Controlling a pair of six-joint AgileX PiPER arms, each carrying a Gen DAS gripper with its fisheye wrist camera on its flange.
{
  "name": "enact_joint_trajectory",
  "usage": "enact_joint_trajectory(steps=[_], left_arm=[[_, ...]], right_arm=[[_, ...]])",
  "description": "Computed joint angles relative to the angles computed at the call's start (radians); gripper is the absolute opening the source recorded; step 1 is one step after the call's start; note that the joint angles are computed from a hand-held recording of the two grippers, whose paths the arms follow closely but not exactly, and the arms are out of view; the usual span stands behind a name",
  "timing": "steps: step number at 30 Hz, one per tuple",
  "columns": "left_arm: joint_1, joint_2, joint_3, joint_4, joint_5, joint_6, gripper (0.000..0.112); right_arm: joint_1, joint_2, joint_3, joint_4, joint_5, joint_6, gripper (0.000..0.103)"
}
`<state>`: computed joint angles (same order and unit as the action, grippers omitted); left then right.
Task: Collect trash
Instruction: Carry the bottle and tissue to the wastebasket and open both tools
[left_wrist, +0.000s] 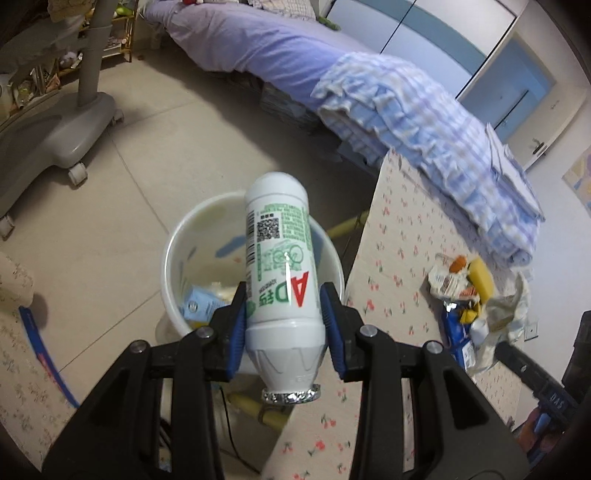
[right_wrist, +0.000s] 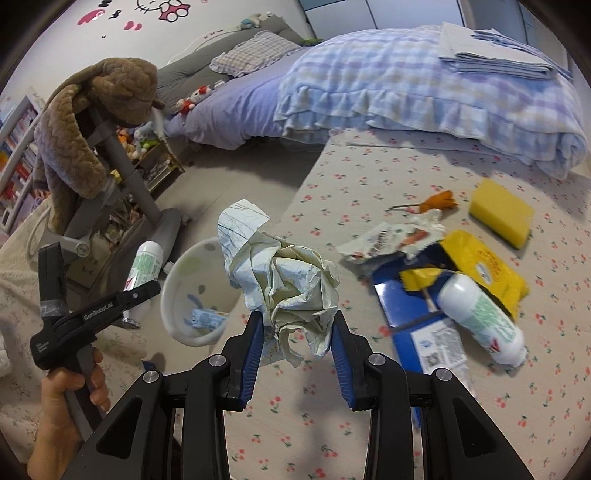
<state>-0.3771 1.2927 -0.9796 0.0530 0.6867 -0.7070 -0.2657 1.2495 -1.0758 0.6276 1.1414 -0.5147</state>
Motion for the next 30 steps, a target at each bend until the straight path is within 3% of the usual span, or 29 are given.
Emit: enact_joint_trajectory(steps=[1, 2, 3, 7, 13, 26, 28, 30], left_arm=[[0.004, 0.007, -0.004, 0.007, -0.003, -0.002, 0.05], [0.002, 0.018, -0.017, 0.034, 0.016, -0.021, 0.072], [-0.01, 0.021, -0.022, 0.091, 0.036, -0.077, 0.087], [0.009, 0.016, -0.039, 0.129, 0.106, -0.098, 0.088], [0.024, 0.004, -0.052, 0.215, 0.24, -0.14, 0.101], [0.08, -0.007, -0.031, 0.249, 0.328, -0.079, 0.102], [0.076, -0.015, -0.035, 0.258, 0.329, -0.084, 0.102], [0.079, -0.019, -0.035, 0.261, 0.33, -0.084, 0.102]], right_arm=[[0.031, 0.006, 0.001, -0.003, -0.018, 0.014, 0.036], [0.051, 0.013, 0.002, 0.0, -0.029, 0.019, 0.036], [0.072, 0.019, 0.002, 0.003, -0.04, 0.026, 0.037], [0.153, 0.049, -0.003, -0.001, -0.084, 0.06, 0.037], [0.281, 0.126, -0.046, -0.028, -0.129, 0.145, 0.037], [0.494, 0.284, -0.124, -0.088, -0.253, 0.295, 0.04], [0.508, 0.3, -0.136, -0.082, -0.261, 0.293, 0.045], [0.527, 0.308, -0.149, -0.099, -0.262, 0.296, 0.073]])
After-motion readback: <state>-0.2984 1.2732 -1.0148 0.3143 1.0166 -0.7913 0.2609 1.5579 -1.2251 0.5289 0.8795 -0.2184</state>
